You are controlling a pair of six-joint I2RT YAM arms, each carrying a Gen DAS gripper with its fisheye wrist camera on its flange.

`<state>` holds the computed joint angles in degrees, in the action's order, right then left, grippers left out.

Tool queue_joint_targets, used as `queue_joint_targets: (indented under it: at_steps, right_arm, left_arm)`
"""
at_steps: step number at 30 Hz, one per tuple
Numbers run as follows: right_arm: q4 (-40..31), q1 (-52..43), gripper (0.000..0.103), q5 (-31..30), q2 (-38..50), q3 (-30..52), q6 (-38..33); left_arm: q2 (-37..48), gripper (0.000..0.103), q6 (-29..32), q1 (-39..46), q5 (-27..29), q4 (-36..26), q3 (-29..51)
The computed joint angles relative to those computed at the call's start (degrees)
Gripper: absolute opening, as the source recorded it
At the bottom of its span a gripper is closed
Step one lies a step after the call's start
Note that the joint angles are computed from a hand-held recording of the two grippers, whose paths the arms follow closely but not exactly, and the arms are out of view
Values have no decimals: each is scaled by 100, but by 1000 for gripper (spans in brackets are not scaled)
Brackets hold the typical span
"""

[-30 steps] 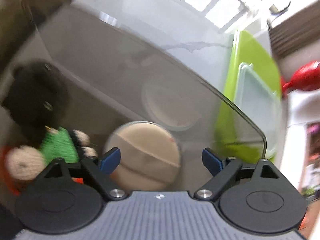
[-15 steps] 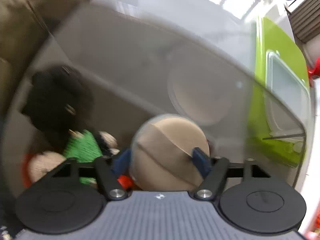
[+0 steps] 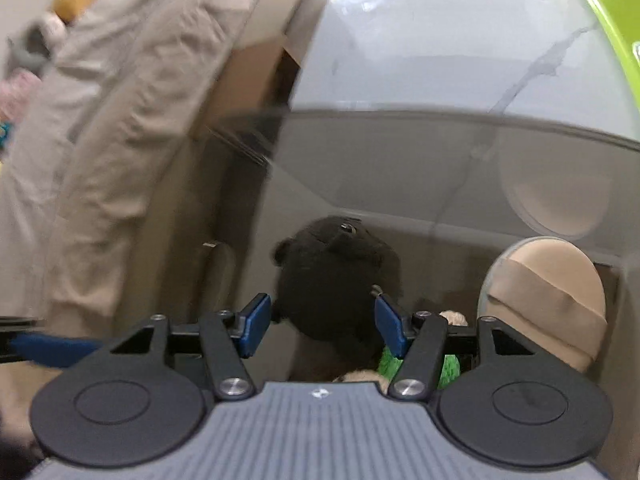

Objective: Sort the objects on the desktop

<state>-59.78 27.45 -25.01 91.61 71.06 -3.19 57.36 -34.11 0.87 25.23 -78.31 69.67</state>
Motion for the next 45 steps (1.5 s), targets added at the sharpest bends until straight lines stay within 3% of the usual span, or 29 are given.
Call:
queue_joint_targets:
  at_steps: [2, 3, 5, 6, 11, 18, 23, 26, 29, 31, 32, 36, 40, 42, 45]
  right_arm:
    - [272, 332, 64, 341, 136, -126, 250]
    - [421, 373, 74, 353, 202, -244, 351]
    - [486, 294, 64, 82, 298, -311, 525]
    - [463, 210, 53, -70, 300, -316, 657]
    - [563, -249, 51, 410, -199, -599, 1836]
    - [435, -643, 69, -142, -429, -811, 1755]
    - [-498, -2061, 69, -1575, -1122, -848, 453]
    - [-1441, -3517, 68, -2537, -1449, -665, -923]
    - [-2868, -5423, 68, -3501, -1101, -76, -2897]
    - [-2893, -6337, 68, -3759, -748, 213, -3109]
    - [-2719, -6692, 68, -3849, -564, 348, -2983]
    - [-516, -7303, 71, -3518, 235, 386, -1264]
    - [731, -7189, 71, -2848, 1422, 796, -1183]
    - [1031, -7023, 71, -2636, 1994, 1071, -1443]
    - [1735, -6610, 66, -2433, 2573, 1168, -1207]
  left_arm:
    - [-46, 96, 48, 73, 40, -61, -63]
    - [-64, 96, 70, 111, 68, -78, -98]
    - [-79, 96, 72, 157, 105, -49, -159]
    - [-86, 96, 70, 177, 123, -33, -187]
    - [-45, 96, -32, 63, 219, 189, -299]
    - [88, 96, -534, -704, 44, 522, -344]
    - [423, 97, -784, -1417, -425, 573, 26]
    - [846, 97, -1152, -2066, -887, 716, 534]
    - [1557, 97, -1379, -2858, -1609, 728, 1342]
    - [2216, 97, -1444, -3369, -2050, 743, 2031]
    - [2543, 97, -1439, -3526, -2118, 772, 2369]
    - [3421, 97, -1567, -3901, -1617, 1426, 3079]
    - [4073, 97, -1767, -4233, -1579, 1847, 3519]
    - [4685, 97, -1791, -4403, -1843, 1502, 4188]
    - [5946, 97, -1579, -4533, -2101, 410, 5910]
